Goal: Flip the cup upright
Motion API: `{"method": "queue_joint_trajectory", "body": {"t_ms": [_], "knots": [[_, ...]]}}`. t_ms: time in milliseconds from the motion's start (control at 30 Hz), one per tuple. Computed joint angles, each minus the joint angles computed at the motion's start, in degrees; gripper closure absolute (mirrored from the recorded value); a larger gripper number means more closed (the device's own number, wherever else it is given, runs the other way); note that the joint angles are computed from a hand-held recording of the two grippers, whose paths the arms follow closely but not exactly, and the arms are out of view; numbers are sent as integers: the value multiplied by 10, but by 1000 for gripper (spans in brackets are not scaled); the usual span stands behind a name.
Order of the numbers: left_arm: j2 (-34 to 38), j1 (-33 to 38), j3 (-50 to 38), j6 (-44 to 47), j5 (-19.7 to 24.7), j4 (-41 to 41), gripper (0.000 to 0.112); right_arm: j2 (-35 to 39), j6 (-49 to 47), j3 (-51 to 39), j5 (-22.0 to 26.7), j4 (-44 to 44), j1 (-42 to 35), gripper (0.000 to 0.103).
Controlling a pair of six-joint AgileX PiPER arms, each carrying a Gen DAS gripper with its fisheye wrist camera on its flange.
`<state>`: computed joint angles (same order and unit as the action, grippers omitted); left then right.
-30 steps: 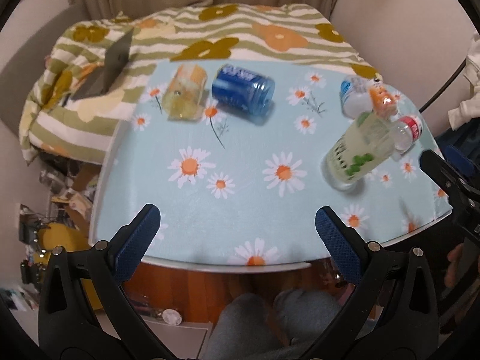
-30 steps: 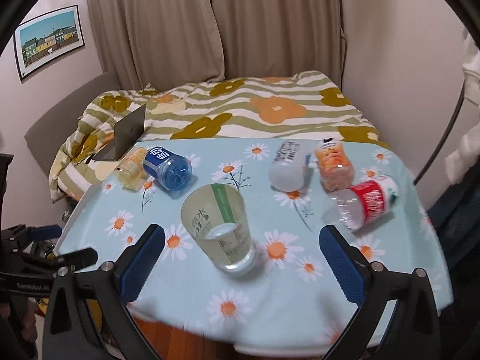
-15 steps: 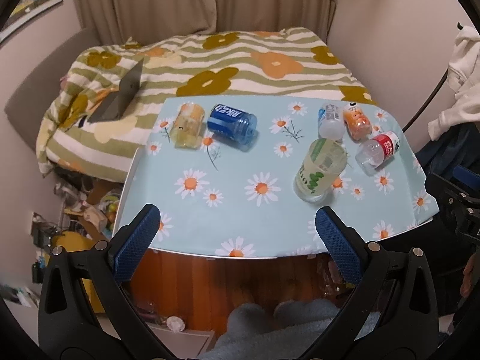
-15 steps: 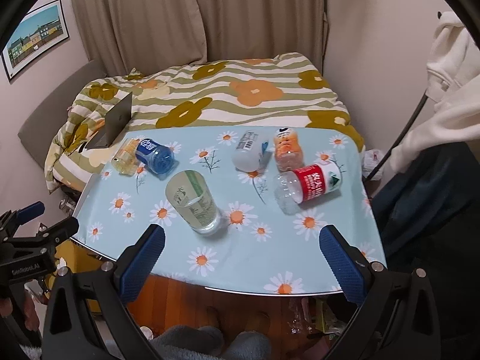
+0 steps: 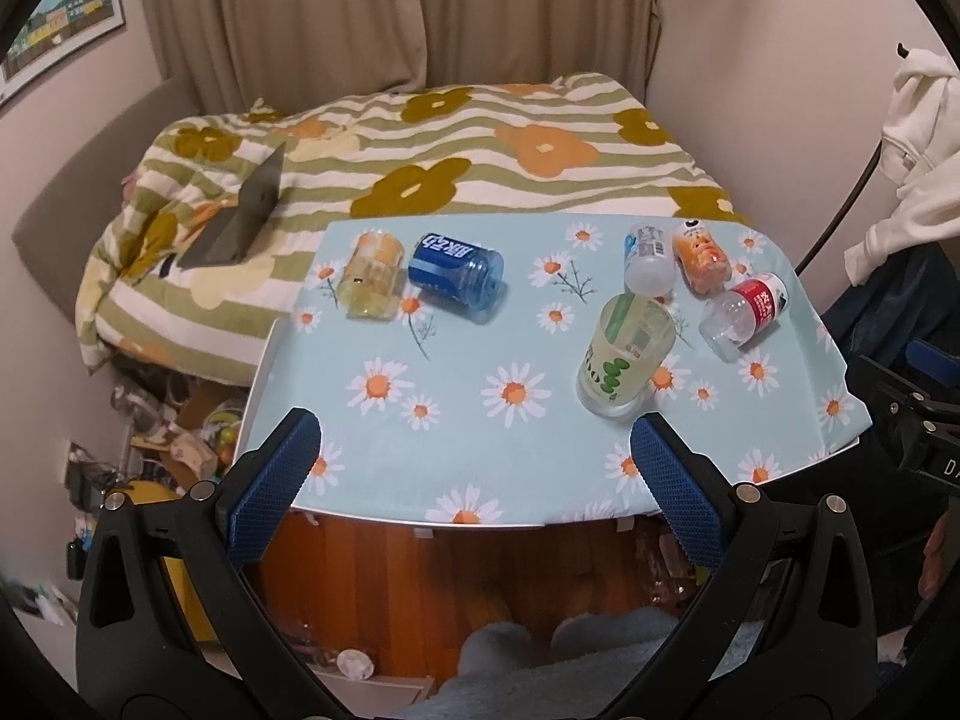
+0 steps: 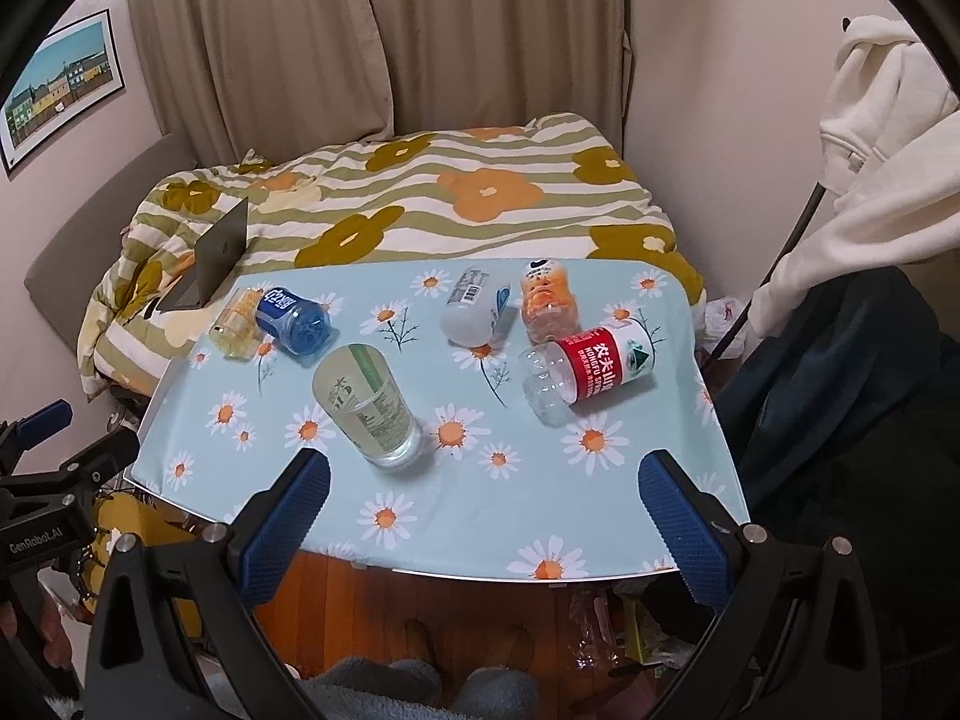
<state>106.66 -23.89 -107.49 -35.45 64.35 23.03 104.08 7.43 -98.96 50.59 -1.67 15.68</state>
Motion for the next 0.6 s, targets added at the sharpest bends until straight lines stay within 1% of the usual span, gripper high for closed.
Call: {"method": "queue_joint_trajectory", "body": {"t_ms": [267,600], "knots": [[-1,-7,-1,-4,0,8,9,-9,1,9,-9,-2,-4,0],[-1,-8,-1,-6,1,10,9,-8,-3,8,-9,1,-6,0]]}}
